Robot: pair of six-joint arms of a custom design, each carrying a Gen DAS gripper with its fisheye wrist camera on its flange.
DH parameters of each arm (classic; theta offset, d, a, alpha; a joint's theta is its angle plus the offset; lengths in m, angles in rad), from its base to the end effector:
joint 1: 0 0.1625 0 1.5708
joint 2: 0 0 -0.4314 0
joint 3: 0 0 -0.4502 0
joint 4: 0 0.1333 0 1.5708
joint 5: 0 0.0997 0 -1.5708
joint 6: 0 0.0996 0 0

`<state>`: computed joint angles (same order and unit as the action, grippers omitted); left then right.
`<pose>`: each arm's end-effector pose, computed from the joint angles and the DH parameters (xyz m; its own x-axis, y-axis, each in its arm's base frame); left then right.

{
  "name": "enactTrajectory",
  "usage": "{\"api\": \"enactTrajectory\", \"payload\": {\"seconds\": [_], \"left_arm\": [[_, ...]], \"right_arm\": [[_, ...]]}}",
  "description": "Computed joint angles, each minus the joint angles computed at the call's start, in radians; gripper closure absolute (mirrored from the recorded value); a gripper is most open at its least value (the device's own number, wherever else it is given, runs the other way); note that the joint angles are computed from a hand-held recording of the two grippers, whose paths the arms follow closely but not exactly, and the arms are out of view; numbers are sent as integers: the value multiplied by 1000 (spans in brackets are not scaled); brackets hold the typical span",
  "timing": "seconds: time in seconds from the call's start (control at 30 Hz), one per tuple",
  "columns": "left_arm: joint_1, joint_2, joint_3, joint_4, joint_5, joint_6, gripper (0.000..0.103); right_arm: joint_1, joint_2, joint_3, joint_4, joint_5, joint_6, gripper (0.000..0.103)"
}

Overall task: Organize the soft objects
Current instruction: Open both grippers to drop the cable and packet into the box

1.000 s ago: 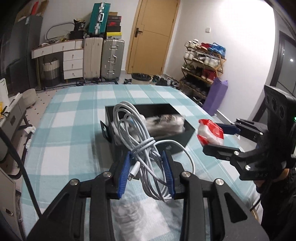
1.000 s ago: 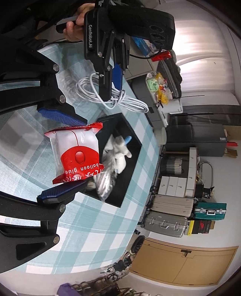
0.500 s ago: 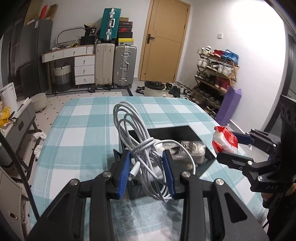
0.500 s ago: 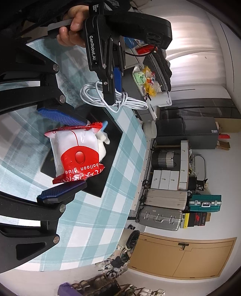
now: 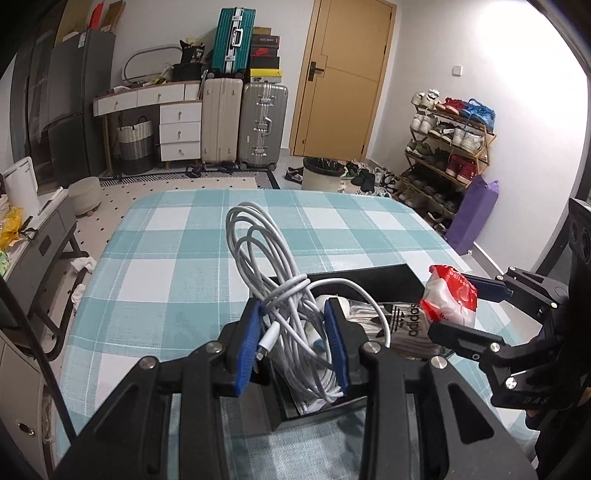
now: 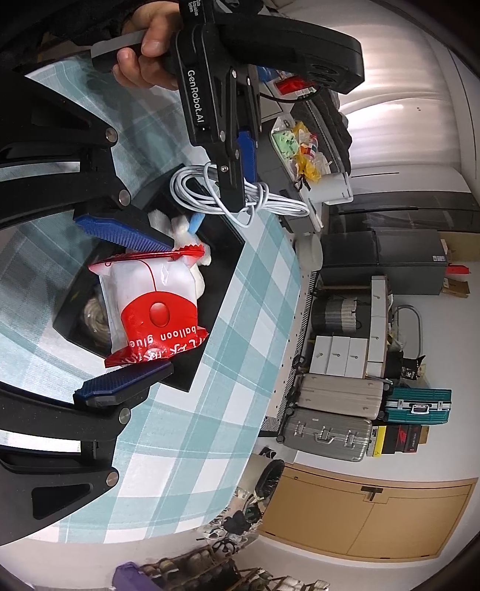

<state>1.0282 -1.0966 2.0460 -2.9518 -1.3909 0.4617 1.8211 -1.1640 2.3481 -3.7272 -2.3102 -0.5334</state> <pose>-0.1756 -0.5838 0.1330 -0.5800 0.7440 -0.3319 0.8125 0.4986 -0.3021 0.1774 -0.4268 0.1826 -0.6642 0.0293 0.7470 -0.5543 0.6512 -0.5184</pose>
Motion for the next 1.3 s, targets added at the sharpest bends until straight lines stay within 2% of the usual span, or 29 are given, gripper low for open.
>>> {"api": "enactTrajectory", "payload": {"seconds": [0.5, 0.6, 0.63, 0.67, 0.7, 0.73, 0.93, 0.97, 1.0, 1.03, 1.1, 1.3], "left_arm": [[-9, 41, -27, 106, -23, 26, 69], [-13, 39, -31, 117, -14, 24, 67], [-15, 38, -31, 119, -9, 22, 67], [-16, 37, -32, 119, -4, 22, 64], [-17, 34, -31, 119, 2, 21, 54], [-16, 31, -31, 121, 3, 21, 50], [-15, -3, -2, 94, 8, 50, 46], [-17, -10, 6, 87, 14, 57, 41], [-19, -14, 14, 73, 22, 62, 26], [-20, -19, 24, 45, 30, 66, 17], [-14, -38, 49, -5, 8, 66, 5], [-3, -79, 88, -50, -11, 59, 0]], "right_arm": [[-62, 35, -46, 44, 12, -18, 42], [-57, 46, -50, 13, 0, -42, 35], [-54, 50, -49, -4, -4, -53, 28], [-49, 52, -48, -24, -11, -64, 20], [-46, 54, -46, -42, -15, -74, 18], [-42, 54, -42, -59, -17, -82, 18], [-30, 33, -18, -98, -36, -84, 12], [-27, 30, -11, -111, -34, -83, 10], [-24, 28, -6, -120, -34, -82, 8], [-22, 25, 1, -131, -31, -79, 6], [-16, 21, 12, -153, -27, -73, 4], [2, 26, 46, -233, -18, -57, 1]]}}
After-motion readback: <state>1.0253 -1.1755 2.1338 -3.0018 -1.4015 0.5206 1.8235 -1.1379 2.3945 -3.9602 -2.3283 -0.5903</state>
